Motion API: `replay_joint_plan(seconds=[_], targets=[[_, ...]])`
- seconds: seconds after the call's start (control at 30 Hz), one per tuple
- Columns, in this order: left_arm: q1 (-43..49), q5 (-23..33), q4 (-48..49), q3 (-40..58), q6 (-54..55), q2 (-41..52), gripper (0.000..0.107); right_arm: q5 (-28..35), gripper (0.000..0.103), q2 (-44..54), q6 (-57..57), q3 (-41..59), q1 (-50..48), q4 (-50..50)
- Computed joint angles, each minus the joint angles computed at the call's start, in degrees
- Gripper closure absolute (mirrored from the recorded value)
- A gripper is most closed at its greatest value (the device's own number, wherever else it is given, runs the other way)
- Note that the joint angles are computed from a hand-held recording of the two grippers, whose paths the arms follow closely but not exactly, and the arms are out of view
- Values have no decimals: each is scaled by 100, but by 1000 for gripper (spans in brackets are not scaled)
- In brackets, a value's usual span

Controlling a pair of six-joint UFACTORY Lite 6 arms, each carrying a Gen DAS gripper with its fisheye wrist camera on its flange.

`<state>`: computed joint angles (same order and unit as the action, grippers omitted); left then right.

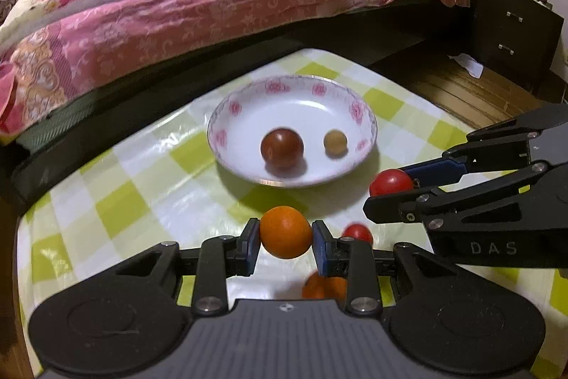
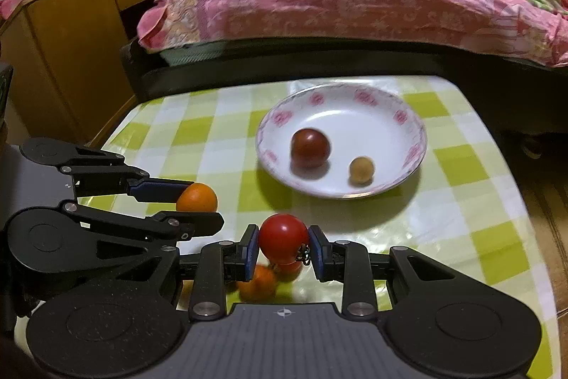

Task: Organize fruits
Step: 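Carry the red tomato in the right gripper while the left carries the orange to the plate, then lower the red tomato into the plate and open the right gripper while the left releases the orange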

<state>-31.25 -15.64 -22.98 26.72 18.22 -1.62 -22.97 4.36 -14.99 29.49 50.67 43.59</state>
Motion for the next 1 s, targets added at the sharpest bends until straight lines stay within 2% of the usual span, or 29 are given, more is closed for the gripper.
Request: replay_joint_plan(seconds=[0.53, 0.73, 1.0], targets=[[358, -90, 888, 1749, -486, 1902, 68, 38, 77, 1095, 396, 934, -1182, -1177], [428, -149, 1219, 1935, -740, 2171, 68, 45, 77, 1411, 531, 1168, -1371, -1512], [412, -256, 1017, 2140, -480, 2446, 69, 37, 77, 1687, 631, 1382, -1543, -1794]])
